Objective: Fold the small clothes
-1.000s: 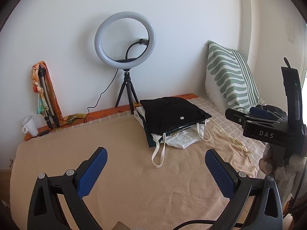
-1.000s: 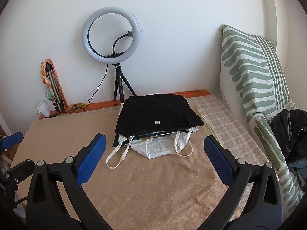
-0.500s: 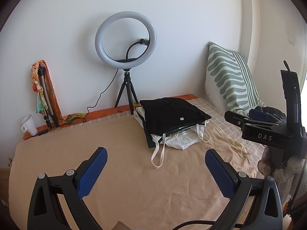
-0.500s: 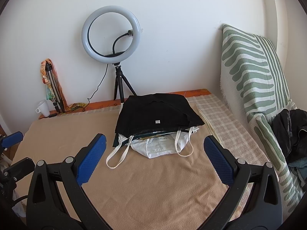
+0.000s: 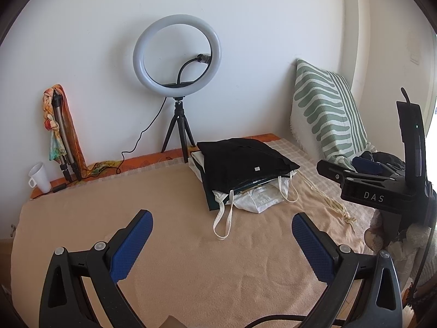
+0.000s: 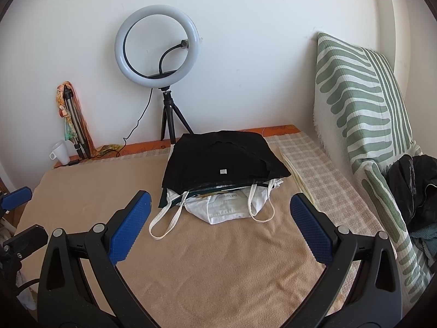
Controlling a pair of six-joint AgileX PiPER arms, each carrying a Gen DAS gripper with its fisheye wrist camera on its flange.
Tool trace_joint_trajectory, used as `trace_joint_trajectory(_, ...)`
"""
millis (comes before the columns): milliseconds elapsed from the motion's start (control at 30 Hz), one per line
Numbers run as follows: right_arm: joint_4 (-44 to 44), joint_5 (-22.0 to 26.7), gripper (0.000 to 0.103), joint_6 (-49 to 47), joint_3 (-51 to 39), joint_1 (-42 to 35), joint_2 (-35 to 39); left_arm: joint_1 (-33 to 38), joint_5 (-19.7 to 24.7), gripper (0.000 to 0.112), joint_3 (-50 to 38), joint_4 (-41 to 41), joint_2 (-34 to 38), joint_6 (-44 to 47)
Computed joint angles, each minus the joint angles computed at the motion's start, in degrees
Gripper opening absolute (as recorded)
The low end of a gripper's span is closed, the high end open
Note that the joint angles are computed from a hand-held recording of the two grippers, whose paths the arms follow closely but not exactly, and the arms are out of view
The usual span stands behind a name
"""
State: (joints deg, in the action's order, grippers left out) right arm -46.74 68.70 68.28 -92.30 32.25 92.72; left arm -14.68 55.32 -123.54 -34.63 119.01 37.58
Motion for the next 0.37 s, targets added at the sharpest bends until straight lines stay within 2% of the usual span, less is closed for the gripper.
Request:
trace_joint_trajectory(267,-0.1,-1.2,0.103,1.6,3.0,-0.3,-1.0,-0.6,-0.1,0.103,-0.2,0.4,0.5,-0.7)
trace_joint_trajectory(367,0.1,-1.5,0.103,1.8,3.9,-0.7,-1.5,-0.8,1.4,0.103,-2.5,0.7,2.1,-1.7)
